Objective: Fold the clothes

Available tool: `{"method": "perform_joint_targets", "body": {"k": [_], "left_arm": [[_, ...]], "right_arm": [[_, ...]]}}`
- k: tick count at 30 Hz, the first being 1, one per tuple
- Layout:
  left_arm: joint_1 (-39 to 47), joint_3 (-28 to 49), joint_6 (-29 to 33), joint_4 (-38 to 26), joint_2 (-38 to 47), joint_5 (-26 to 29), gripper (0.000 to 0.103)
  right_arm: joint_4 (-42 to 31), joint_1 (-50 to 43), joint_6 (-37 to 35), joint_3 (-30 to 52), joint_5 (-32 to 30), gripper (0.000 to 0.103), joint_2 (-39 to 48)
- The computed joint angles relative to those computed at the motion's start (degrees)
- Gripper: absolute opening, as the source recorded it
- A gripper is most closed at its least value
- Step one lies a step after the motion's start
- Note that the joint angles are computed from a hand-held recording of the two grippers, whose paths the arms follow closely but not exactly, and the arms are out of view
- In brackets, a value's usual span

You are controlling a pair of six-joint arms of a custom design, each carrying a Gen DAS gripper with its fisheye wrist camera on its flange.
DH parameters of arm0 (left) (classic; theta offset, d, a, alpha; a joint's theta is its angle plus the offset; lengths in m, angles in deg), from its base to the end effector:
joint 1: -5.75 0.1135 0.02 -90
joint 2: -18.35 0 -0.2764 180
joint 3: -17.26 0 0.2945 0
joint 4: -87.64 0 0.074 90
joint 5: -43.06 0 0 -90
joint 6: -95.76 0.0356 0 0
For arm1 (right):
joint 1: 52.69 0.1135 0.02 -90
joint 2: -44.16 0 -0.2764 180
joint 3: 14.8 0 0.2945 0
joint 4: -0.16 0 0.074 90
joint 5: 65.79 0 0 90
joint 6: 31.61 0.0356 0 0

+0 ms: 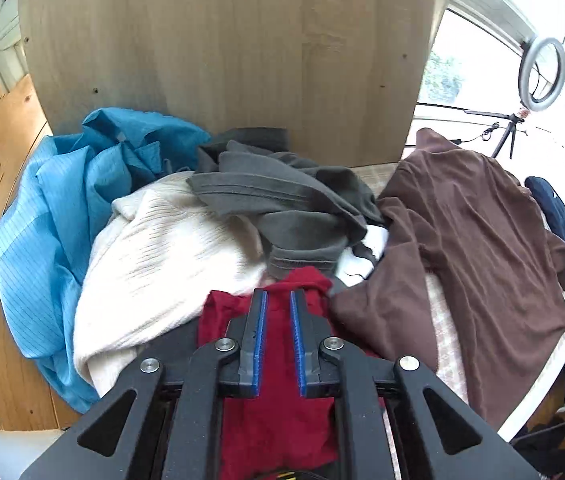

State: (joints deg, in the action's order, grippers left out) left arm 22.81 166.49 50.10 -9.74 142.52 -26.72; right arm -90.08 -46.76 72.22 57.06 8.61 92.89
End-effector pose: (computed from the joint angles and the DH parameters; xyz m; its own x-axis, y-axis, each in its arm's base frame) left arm 0.4574 0.1275 0.3646 -0.7737 0.4486 -0.4474 0.5115 0.8590 -0.0233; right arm 0.1488 0.0251 0.3372 -0.9384 0.1340 -0.3185 0.0214 0.9425 0.3335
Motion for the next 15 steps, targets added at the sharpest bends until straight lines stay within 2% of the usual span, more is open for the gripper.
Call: {"method": "perform_joint_targets", "body": {"k": [1,6,9,12,13,15], "left_arm": [[-0.65,-6.83,1.77,1.94,-4.66,0.89,0.026],[-7.63,-30.0,8.35,4.76,-18.82,3.78,0.029],[-13.77,-43.75,7.16,14.26,-25.35,-2.72,0.032],[-16.1,-49.95,4.15,19.91,-26.88,-7.62,0.031],[-16.07,-50.85,3.14,20.5,-27.15,-8.37,0.029],[-14.92,-52.1,3.7,17.93,-28.45,-6.5,0.03]], "right_arm": [[0.31,-0.64,-0.29,0.05,-0.4,0.03,0.04],[1.55,-9.99,-3.86,-0.46,-1.6,0.03,0.02],[1.51,-18.35,-8.67,-1.45,-2.03,0.031,1.29],[0.96,-27.0,-15.66,-3.02,-1.15,0.031,2.73],[0.56,-30.48,-19.04,-3.62,-0.81,0.031,3.07],[0.37,-37.21,-25.56,-4.76,0.2,0.031,4.07]]}}
